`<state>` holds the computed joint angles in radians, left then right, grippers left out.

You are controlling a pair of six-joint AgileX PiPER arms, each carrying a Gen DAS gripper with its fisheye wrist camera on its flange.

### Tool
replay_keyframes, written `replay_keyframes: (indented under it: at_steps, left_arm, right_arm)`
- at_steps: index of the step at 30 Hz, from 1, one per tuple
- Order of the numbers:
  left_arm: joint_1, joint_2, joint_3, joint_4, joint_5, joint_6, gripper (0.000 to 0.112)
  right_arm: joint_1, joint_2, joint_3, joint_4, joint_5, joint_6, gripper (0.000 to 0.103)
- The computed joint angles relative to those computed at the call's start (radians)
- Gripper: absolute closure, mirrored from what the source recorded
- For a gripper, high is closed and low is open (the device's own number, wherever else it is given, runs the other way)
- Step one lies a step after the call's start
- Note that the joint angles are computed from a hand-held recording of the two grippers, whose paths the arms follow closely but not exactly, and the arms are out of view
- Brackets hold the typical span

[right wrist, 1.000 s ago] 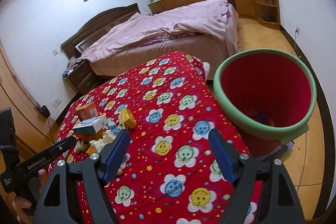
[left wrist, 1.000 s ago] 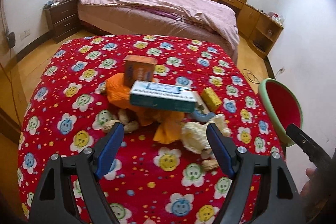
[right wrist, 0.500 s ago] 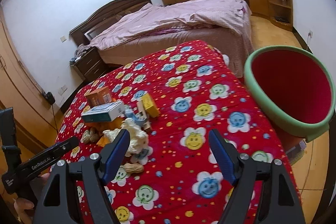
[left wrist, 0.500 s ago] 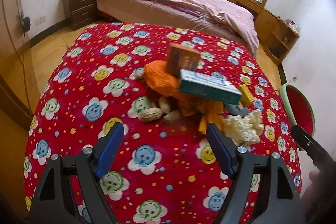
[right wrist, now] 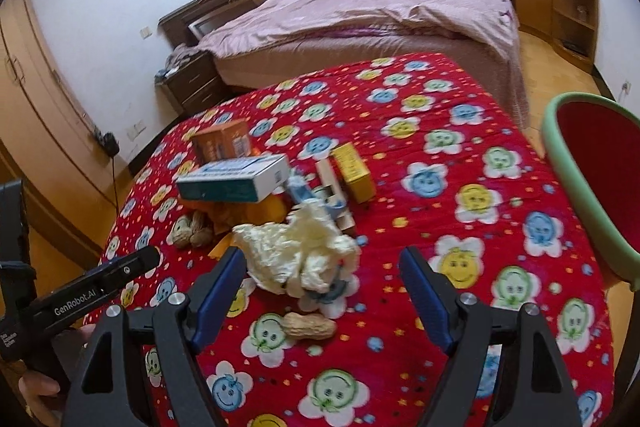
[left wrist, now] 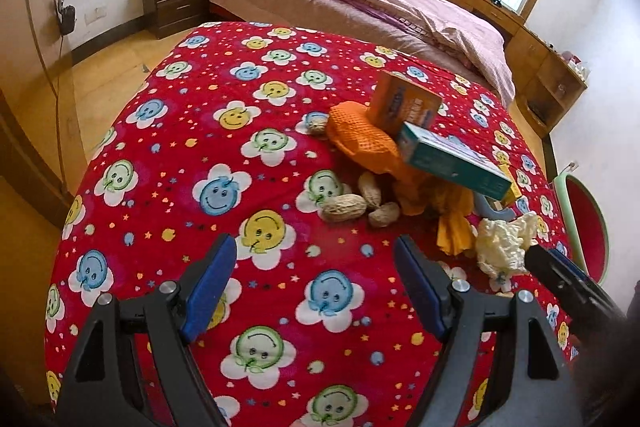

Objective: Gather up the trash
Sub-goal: 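Grasp the white crumpled tissue with the right tool while the left tool grasps a cream foam piece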

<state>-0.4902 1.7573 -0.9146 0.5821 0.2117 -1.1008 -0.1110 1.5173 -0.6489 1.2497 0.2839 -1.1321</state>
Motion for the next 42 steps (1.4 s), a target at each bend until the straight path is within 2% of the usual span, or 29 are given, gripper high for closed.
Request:
replay_keyframes:
  at_steps: [8,11,13,16,18,21,27,36,39,42]
  left_arm:
    - [0.011,0.009,0.009,-0.028,-0.028,0.035,0.032]
    - [0.010,0.012,0.007,-0.062,-0.033,0.070,0.033]
    - [0.010,0.016,0.003,-0.111,-0.038,0.120,0.034]
    - [0.003,0.024,-0.005,-0.139,-0.035,0.139,0.036]
    - [-0.001,0.025,-0.010,-0.210,-0.039,0.208,0.037]
    - [-0.014,0.023,-0.015,-0.238,-0.041,0.238,0.037]
    - [-0.059,0.030,-0.047,-0.277,-0.038,0.290,0.037]
    - [-0.122,0.093,-0.155,-0.321,0.001,0.367,0.042]
    - [-0.142,0.129,-0.206,-0.321,0.019,0.374,0.046]
    - [-0.149,0.176,-0.262,-0.382,0.040,0.439,0.052]
  right_arm:
    - [0.087,0.090,-0.042,0.008,-0.070,-0.010,0.022]
    - [0.078,0.117,-0.056,0.006,-0.056,-0.007,0.035]
    - [0.070,0.134,-0.065,-0.008,-0.044,0.000,0.051]
    - [0.053,0.129,-0.052,0.076,-0.020,-0.106,0.065]
    - [0.046,0.108,-0.035,0.132,-0.018,-0.170,0.069]
    - [0.023,0.065,-0.007,0.197,-0.003,-0.256,0.079]
    - [-0.062,-0.013,0.033,0.227,0.061,-0.311,0.080]
    - [-0.232,-0.102,0.076,0.201,0.164,-0.305,0.080]
    - [-0.290,-0.107,0.083,0.194,0.194,-0.309,0.080]
    - [-0.335,-0.098,0.084,0.186,0.215,-0.311,0.080]
